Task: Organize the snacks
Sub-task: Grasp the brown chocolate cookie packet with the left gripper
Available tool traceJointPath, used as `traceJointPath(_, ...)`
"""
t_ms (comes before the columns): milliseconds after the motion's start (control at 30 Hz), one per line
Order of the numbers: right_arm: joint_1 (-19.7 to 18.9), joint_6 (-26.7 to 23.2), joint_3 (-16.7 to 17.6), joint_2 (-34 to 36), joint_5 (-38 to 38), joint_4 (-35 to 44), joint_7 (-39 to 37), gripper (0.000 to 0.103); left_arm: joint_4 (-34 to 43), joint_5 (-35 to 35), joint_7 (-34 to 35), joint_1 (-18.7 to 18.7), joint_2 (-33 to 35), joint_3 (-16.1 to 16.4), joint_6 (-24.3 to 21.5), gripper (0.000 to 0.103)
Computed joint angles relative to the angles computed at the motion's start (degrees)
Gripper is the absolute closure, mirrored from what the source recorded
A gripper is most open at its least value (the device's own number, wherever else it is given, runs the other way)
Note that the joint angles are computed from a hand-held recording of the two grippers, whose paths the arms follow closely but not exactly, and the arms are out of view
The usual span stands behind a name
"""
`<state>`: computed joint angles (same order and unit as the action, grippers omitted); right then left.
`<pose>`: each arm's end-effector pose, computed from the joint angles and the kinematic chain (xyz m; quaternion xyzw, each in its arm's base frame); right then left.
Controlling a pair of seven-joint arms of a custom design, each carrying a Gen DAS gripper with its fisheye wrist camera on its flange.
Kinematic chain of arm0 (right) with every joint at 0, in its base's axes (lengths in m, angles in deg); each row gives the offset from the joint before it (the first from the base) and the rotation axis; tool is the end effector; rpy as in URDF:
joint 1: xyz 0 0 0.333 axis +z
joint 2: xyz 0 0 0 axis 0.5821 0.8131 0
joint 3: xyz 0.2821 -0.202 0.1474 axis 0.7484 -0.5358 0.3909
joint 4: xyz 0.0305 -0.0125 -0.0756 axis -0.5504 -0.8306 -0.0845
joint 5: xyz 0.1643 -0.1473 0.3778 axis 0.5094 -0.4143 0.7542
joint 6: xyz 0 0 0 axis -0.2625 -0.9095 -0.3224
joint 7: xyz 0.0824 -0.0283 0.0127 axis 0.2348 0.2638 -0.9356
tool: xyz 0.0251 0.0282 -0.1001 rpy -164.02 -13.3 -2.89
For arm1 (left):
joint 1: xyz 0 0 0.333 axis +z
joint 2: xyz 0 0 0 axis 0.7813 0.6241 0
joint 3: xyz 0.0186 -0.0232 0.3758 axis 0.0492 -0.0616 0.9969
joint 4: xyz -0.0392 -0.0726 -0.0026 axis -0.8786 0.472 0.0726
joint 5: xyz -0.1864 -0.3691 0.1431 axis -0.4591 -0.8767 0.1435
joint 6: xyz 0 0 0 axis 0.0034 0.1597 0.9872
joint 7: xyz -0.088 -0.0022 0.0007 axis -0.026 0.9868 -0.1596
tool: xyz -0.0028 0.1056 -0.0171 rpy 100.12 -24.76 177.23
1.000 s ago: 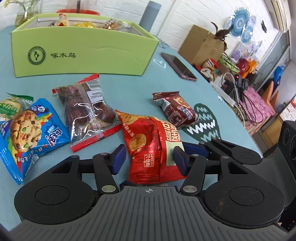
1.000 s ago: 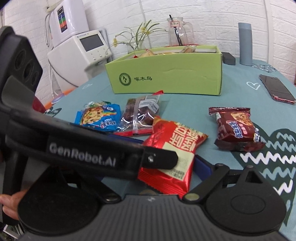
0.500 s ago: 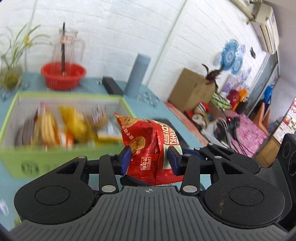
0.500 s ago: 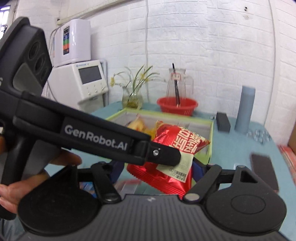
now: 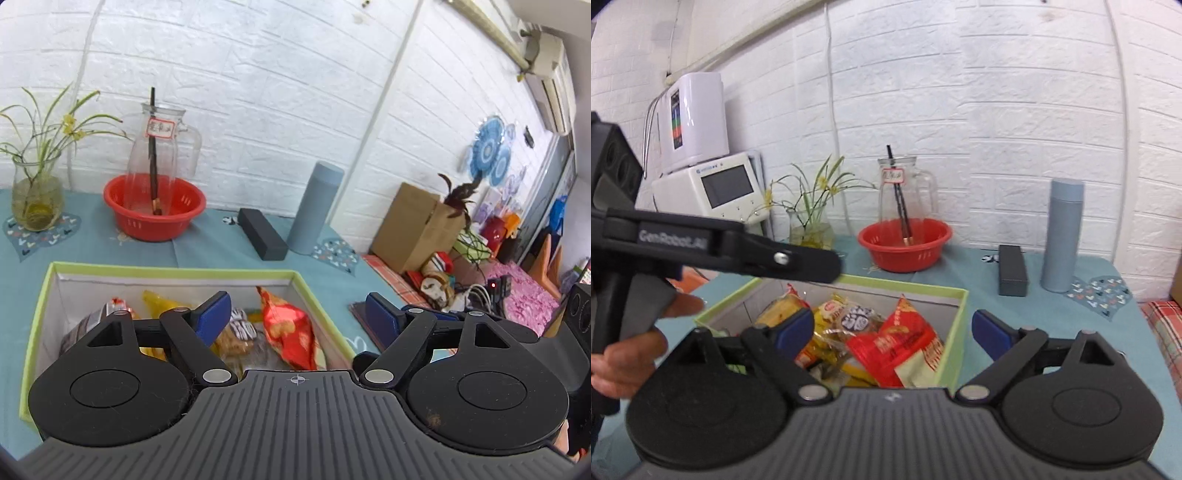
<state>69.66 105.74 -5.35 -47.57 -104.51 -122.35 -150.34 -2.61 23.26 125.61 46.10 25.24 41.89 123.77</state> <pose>0.6071 0.4414 0.4936 -0.5773 0.6205 -0.3445 0.4036 0.7506 -0.3148 0.5191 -0.3697 0.7622 -0.5304 0.0319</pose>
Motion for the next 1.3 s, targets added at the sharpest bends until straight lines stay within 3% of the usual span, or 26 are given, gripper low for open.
traceJointPath(67, 0.58, -1.73, 0.75, -2.14, 1.49, -3.31, 0.19, 0.009, -4.46, -2.96, 3.39, 2.09, -3.11, -1.44, -1.53, 0.033)
traceJointPath(167, 1.45, -4.44, 2.57, -4.58, 3.56, -7.86, 1.28, 0.01, -11.07, -6.15, 6.99, 2.44, -7.73, -0.86, -3.56, 0.029)
traceJointPath(367, 2.76, -6.95, 6.06, -6.81, 7.79, -14.8, 7.47, 0.01, -20.19, -3.65, 4.42, -1.87, -12.39, 3.53, -6.95, 0.028)
traceJointPath(500, 3.01, -7.66, 7.0, -5.63, 11.76, -15.21, 5.39, 0.01, -19.28, 2.05, -3.57, -4.54, -10.61, 5.55, -11.64, 0.028)
traceJointPath(667, 2.51, -6.63, 6.22, -2.8, 15.69, -12.07, -2.69, 0.01, -12.19, 13.58, -10.45, -7.98, -5.45, 6.58, -15.15, 0.029)
traceJointPath(800, 3.22, -5.49, 5.62, -1.05, 19.46, -10.13, -9.18, 0.01, -12.26, 21.13, -14.21, -9.34, -4.88, 7.06, -14.41, 0.063)
traceJointPath(900, 5.65, -6.78, 5.32, -1.15, 18.78, -9.81, -8.85, 0.01, -17.0, 16.42, -9.73, -5.85, -7.68, 4.95, -14.84, 0.074)
traceJointPath(1033, 9.06, -8.03, 5.88, -1.52, 16.39, -9.98, -3.92, 0.01, -26.05, 9.4, -4.46, -3.22, -14.19, 5.15, -14.49, 0.074)
traceJointPath(1167, 12.4, -9.54, 6.92, -0.98, 13.42, -9.42, 1.92, 0.01, -35.63, 1.62, 2.01, -2.29, -21.75, 7.46, -14.36, 0.071)
traceJointPath(1300, 14.54, -12.41, 7.4, -0.38, 12.36, -8.05, 4.77, 0.011, -40.16, -3.17, 5.09, -3.4, -26.05, 10.15, -13.13, 0.046)
